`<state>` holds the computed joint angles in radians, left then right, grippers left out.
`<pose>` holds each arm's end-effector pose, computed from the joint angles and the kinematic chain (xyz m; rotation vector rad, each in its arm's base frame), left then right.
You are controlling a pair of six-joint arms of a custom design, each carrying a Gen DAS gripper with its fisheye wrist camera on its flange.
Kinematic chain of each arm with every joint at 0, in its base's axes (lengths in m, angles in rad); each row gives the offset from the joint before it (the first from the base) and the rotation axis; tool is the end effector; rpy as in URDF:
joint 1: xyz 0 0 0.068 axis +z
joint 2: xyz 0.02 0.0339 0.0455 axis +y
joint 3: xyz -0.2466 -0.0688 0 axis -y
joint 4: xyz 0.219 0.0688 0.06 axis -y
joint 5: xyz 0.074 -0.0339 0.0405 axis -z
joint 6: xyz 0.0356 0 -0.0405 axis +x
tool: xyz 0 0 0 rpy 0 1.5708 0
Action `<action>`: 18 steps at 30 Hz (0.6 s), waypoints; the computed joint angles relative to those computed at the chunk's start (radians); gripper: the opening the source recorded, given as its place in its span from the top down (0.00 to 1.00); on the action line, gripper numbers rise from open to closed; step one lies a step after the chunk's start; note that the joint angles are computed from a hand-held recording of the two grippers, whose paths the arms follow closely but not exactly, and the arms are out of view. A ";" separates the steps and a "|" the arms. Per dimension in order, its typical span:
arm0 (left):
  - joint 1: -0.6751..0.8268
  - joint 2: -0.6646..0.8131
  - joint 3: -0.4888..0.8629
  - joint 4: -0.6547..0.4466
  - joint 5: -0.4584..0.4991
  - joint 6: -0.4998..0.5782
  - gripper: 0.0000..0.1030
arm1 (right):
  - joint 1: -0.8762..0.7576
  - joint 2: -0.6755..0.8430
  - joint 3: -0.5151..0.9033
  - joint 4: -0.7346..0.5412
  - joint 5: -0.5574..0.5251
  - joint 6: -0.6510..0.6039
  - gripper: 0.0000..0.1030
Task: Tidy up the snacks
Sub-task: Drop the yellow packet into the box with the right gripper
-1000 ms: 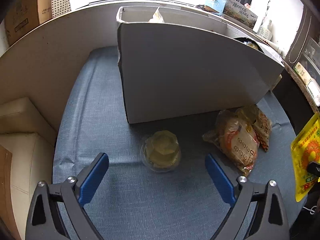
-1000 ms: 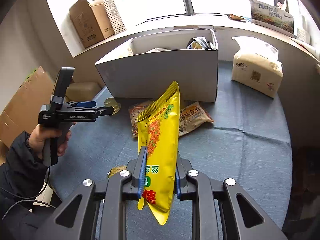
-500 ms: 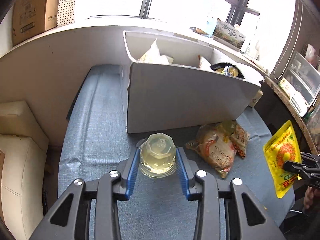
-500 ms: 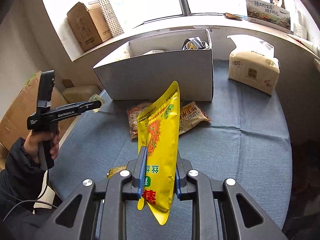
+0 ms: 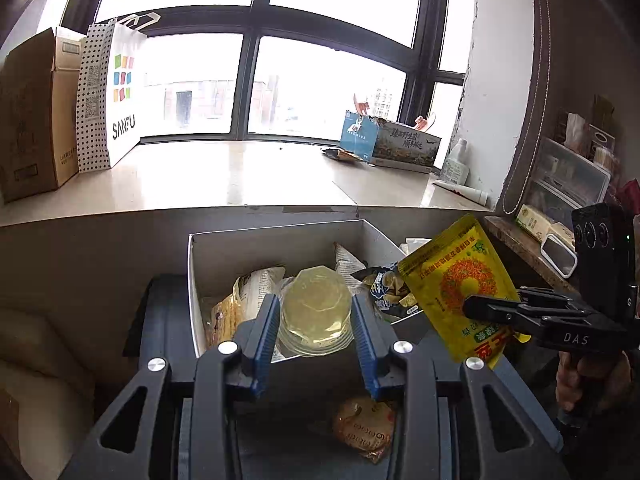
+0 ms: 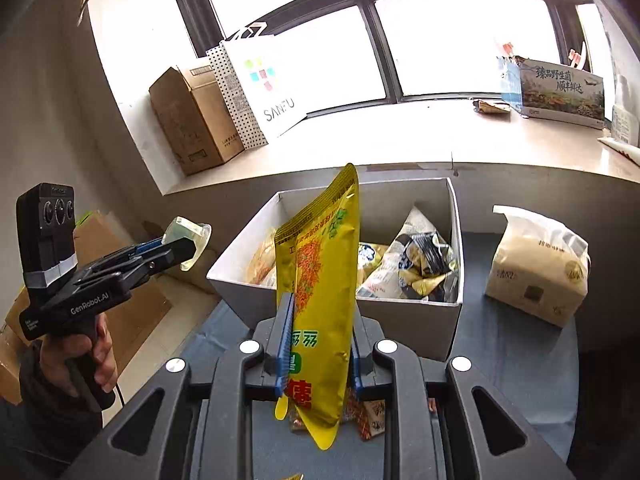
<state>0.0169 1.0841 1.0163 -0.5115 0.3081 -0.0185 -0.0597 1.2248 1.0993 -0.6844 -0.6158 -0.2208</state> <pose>0.2177 -0.0071 0.3174 0.1411 2.1329 -0.3317 0.2330 0.0067 0.3030 -0.4661 2.2189 0.5825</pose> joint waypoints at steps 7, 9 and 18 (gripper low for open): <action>-0.080 0.277 0.163 0.106 -0.127 -0.023 0.60 | 0.093 0.317 0.297 0.082 0.092 0.184 0.76; -0.075 0.323 0.180 0.122 -0.115 -0.024 0.46 | 0.107 0.381 0.347 0.099 0.109 0.203 0.64; 0.004 0.285 0.125 0.097 -0.063 -0.057 0.00 | 0.045 0.342 0.283 0.135 0.106 0.215 0.00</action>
